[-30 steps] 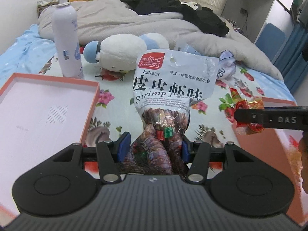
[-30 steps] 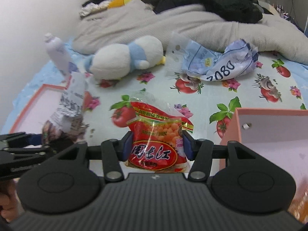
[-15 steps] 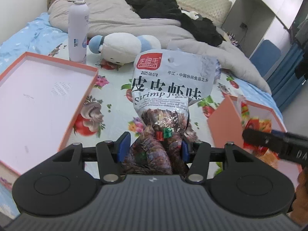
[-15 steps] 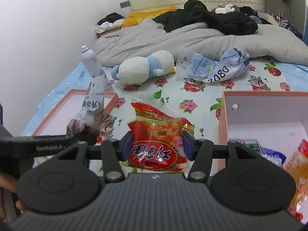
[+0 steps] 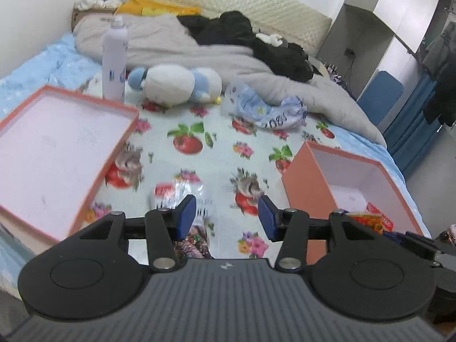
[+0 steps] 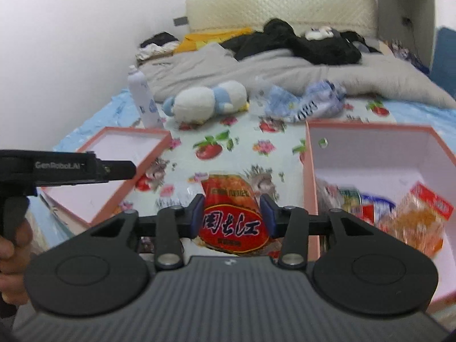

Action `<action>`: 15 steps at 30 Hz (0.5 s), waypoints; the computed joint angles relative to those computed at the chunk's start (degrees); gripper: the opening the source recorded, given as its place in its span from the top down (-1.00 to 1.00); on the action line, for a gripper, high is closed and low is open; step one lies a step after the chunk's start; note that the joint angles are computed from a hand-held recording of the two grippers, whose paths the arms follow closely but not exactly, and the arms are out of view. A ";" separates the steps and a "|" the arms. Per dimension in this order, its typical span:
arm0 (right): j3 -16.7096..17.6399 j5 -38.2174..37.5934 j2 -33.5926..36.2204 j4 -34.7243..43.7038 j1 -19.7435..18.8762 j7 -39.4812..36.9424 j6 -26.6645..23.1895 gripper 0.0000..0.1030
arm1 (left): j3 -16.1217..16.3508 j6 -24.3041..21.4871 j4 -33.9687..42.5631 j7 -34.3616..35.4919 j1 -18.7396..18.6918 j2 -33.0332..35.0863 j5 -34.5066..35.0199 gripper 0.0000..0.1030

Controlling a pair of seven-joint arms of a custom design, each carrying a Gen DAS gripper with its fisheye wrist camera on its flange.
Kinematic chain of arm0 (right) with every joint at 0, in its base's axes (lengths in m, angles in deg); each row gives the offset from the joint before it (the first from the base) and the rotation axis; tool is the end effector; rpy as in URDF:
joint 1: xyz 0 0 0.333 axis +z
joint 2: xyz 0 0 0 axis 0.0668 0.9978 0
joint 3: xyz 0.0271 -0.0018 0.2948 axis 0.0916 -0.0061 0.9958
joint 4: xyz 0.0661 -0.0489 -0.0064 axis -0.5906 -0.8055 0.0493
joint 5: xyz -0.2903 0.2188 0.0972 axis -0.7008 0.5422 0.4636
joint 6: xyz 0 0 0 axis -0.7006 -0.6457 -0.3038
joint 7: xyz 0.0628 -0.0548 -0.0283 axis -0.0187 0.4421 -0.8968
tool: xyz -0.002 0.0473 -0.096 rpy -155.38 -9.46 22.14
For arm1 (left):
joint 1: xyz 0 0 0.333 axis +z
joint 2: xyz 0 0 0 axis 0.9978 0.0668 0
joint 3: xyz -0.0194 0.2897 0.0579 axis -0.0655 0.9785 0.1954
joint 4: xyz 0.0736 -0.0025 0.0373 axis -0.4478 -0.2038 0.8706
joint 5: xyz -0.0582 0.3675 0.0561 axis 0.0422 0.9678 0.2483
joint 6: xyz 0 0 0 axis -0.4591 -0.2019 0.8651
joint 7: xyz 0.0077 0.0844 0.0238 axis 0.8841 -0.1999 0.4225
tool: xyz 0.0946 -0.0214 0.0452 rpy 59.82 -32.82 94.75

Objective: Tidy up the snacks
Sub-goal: 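Lift both held packets and carry them toward the deep pink box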

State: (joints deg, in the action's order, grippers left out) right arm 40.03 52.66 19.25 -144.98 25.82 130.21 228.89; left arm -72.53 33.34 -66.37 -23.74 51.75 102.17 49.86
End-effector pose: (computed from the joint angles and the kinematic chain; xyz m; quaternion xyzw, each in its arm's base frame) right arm 0.6331 0.3242 0.5549 -0.8043 0.4018 -0.0974 0.4268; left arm 0.5375 -0.4391 0.5654 -0.8086 0.4202 -0.3245 0.2537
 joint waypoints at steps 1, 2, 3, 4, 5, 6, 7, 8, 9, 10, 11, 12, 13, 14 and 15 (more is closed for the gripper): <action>-0.04 0.27 -0.36 -1.12 -0.03 0.15 0.58 0.15 | -0.18 1.78 -1.89 -1.22 0.54 -0.73 -0.67 -0.05; -0.28 0.32 -0.66 -2.06 0.02 0.96 0.69 0.16 | -0.31 2.84 -3.35 -2.54 0.79 -1.28 -0.98 -0.05; -0.02 1.06 -1.37 -3.52 -0.24 0.79 1.08 0.17 | -0.38 3.74 -4.89 -3.46 1.04 -1.83 -0.95 -0.05; 0.20 1.90 -1.65 -4.47 -0.58 0.77 1.15 0.17 | -0.51 4.25 -6.06 -3.96 1.29 -2.15 -0.96 -0.06; 0.27 2.34 -2.04 -5.44 -0.60 1.03 1.33 0.17 | -0.67 4.70 -7.17 -4.33 1.67 -2.43 -1.27 -0.06; 0.33 2.81 -2.24 -6.20 -0.67 1.26 1.46 0.18 | -0.91 5.21 -7.95 -4.47 2.16 -2.52 -1.93 -0.09; 0.26 2.99 -2.46 -6.96 -0.64 1.69 1.48 0.18 | -1.09 6.32 -9.02 -4.61 2.80 -2.65 -2.57 -0.11; 0.27 3.26 -2.86 -7.93 -0.64 1.88 1.70 0.18 | -1.25 7.46 -9.86 -4.56 3.42 -2.63 -3.20 -0.15; 0.48 3.84 -3.24 -8.84 -0.76 1.64 2.06 0.19 | -1.38 8.25 -10.37 -4.20 4.00 -2.38 -3.92 -0.28; 0.68 4.39 -3.52 -9.60 -0.84 1.38 2.37 0.19 | -1.36 8.57 -10.69 -3.84 4.36 -2.04 -4.29 -0.39; 0.74 4.63 -3.74 -10.22 -0.73 1.40 2.71 0.19 | -1.27 8.42 -10.61 -3.31 4.53 -1.52 -4.41 -0.40; 0.72 4.70 -3.95 -10.77 -0.59 1.49 3.01 0.19 | -1.27 8.35 -10.34 -2.48 4.77 -0.83 -4.85 -0.40; 0.71 4.81 -4.11 -11.18 -0.55 1.50 3.21 0.19 | -1.30 9.26 -10.42 -1.38 5.37 -0.18 -5.59 -0.40; 0.64 4.78 -4.34 -11.67 -0.42 1.68 3.47 0.19 | -1.41 10.14 -10.40 -0.45 5.89 0.44 -6.58 -0.40; 0.63 4.85 -4.81 -12.40 -0.37 1.67 3.82 0.19 | -1.44 10.71 -10.24 0.44 6.23 1.03 -7.43 -0.40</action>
